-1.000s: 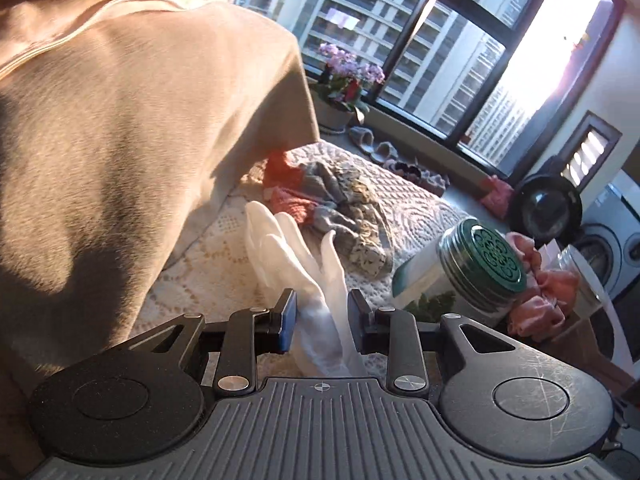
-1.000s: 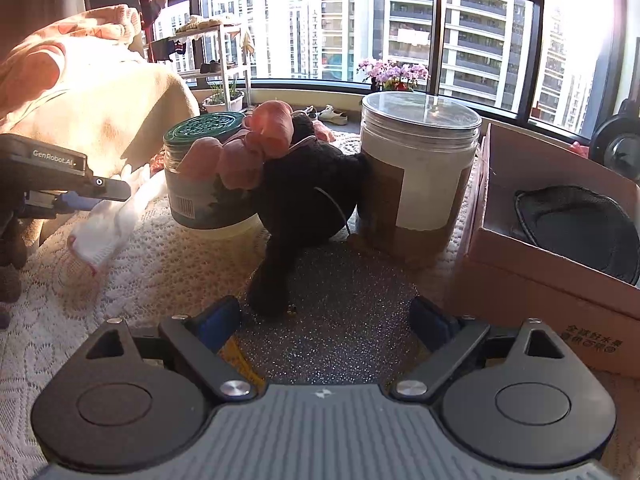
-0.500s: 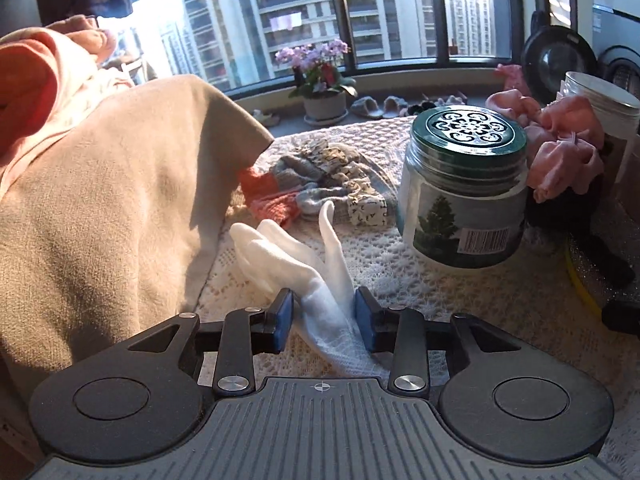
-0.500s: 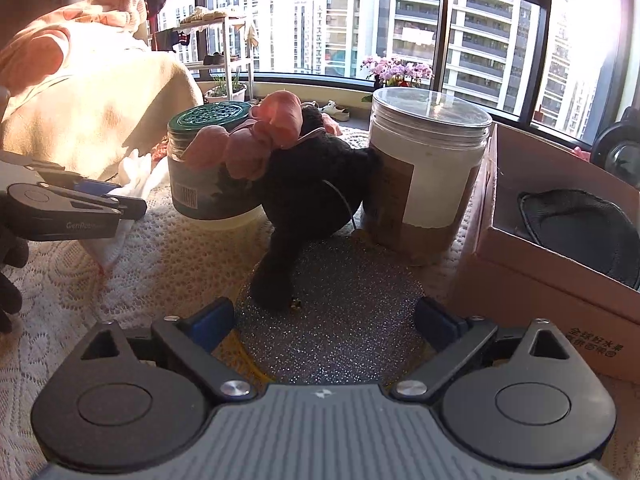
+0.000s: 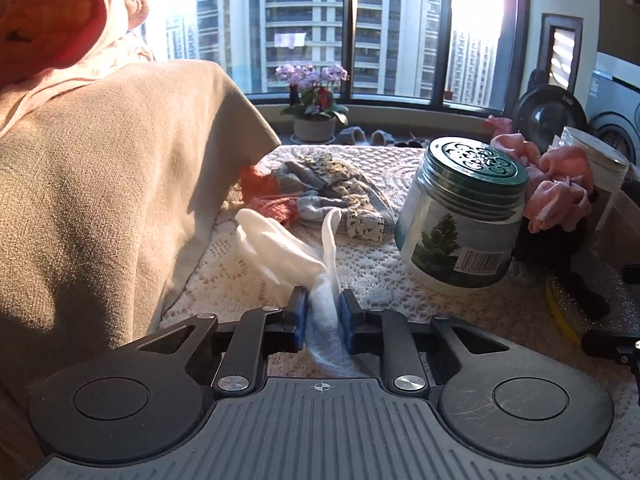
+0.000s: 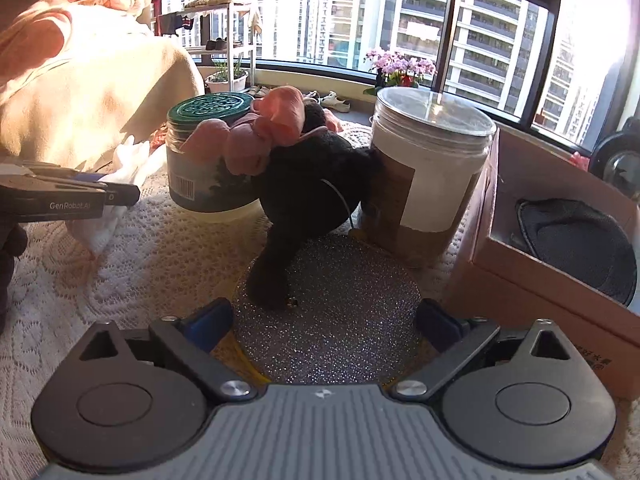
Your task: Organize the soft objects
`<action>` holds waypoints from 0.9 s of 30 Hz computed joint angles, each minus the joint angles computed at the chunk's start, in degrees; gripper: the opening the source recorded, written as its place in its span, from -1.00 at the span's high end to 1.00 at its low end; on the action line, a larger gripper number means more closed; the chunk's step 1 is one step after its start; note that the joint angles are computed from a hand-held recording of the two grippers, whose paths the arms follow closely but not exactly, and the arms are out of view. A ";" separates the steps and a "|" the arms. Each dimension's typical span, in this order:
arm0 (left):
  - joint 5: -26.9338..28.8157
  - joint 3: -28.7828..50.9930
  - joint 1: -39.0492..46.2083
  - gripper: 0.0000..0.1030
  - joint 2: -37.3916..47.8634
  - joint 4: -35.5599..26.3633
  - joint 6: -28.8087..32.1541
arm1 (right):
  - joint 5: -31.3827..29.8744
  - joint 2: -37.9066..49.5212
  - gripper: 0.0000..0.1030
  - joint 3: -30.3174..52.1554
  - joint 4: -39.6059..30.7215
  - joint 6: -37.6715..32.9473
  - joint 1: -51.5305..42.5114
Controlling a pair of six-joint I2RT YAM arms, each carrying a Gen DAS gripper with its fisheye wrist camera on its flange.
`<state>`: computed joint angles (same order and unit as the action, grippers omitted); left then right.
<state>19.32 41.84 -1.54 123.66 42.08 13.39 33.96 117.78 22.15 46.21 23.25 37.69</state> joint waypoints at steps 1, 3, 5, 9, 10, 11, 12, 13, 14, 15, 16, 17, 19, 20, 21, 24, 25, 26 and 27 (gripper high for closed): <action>0.78 0.36 0.35 0.62 0.01 -0.50 -0.22 | 0.63 -0.81 -0.80 0.40 -1.76 -0.77 0.68; 2.91 1.28 1.02 0.68 0.01 -1.87 -0.22 | 2.43 -2.19 -0.79 1.38 -4.88 -1.69 1.81; 4.56 2.16 1.33 0.69 0.12 -2.61 -0.33 | 3.74 -3.53 -0.72 2.42 -7.57 -2.44 2.26; 6.21 1.89 2.10 0.69 0.94 0.89 -2.26 | 6.48 -5.70 -0.63 4.60 -11.93 -3.72 2.28; 6.66 1.46 2.47 0.69 1.33 2.49 -2.85 | 7.11 -6.16 -0.57 5.40 -13.51 -3.63 2.22; 6.95 1.30 2.72 0.69 1.73 3.48 -3.47 | 7.53 -6.81 -0.53 6.17 -15.29 -3.57 2.16; 7.29 1.68 2.95 0.69 2.18 3.52 -3.99 | 7.84 -7.40 -0.47 6.73 -16.46 -3.84 2.21; 7.79 2.16 3.14 0.69 2.50 3.05 -4.37 | 8.29 -7.97 -0.44 7.09 -17.11 -4.47 2.48; 8.35 2.50 3.29 0.69 2.67 2.56 -4.63 | 8.87 -8.21 -0.44 7.50 -17.48 -5.29 2.82; 8.63 2.61 3.39 0.69 2.80 2.57 -4.73 | 9.64 -8.25 -0.44 8.05 -17.70 -6.29 3.28; 8.73 2.62 3.40 0.69 2.86 2.65 -4.76 | 10.19 -8.00 -0.43 8.73 -17.56 -7.75 3.63; 8.83 2.57 3.40 0.69 2.95 2.84 -4.75 | 10.63 -7.57 -0.43 9.33 -17.23 -9.33 3.95; 8.93 2.69 3.39 0.69 3.11 2.83 -4.73 | 11.65 -5.84 -0.40 11.10 -16.23 -12.61 4.28; 9.03 2.77 3.41 0.69 3.19 2.82 -4.79 | 11.63 -5.31 -0.38 11.91 -15.78 -13.86 4.19; 9.21 2.68 3.55 0.69 3.25 3.03 -4.91 | 10.68 -5.23 -0.34 12.42 -15.33 -14.85 3.75; 9.89 2.56 4.00 0.69 3.24 3.34 -5.49 | 5.48 -7.50 -0.18 12.77 -14.47 -15.86 1.64; 10.41 2.57 4.20 0.69 3.17 3.50 -5.90 | 3.15 -8.89 -0.14 12.89 -14.79 -15.51 0.34; 11.45 2.61 4.55 0.69 2.92 3.52 -6.65 | 1.46 -9.77 -0.13 13.08 -15.25 -14.78 -0.61; 12.24 2.84 4.77 0.69 2.35 2.73 -7.00 | -0.03 -10.50 -0.06 13.62 -16.34 -14.11 -1.55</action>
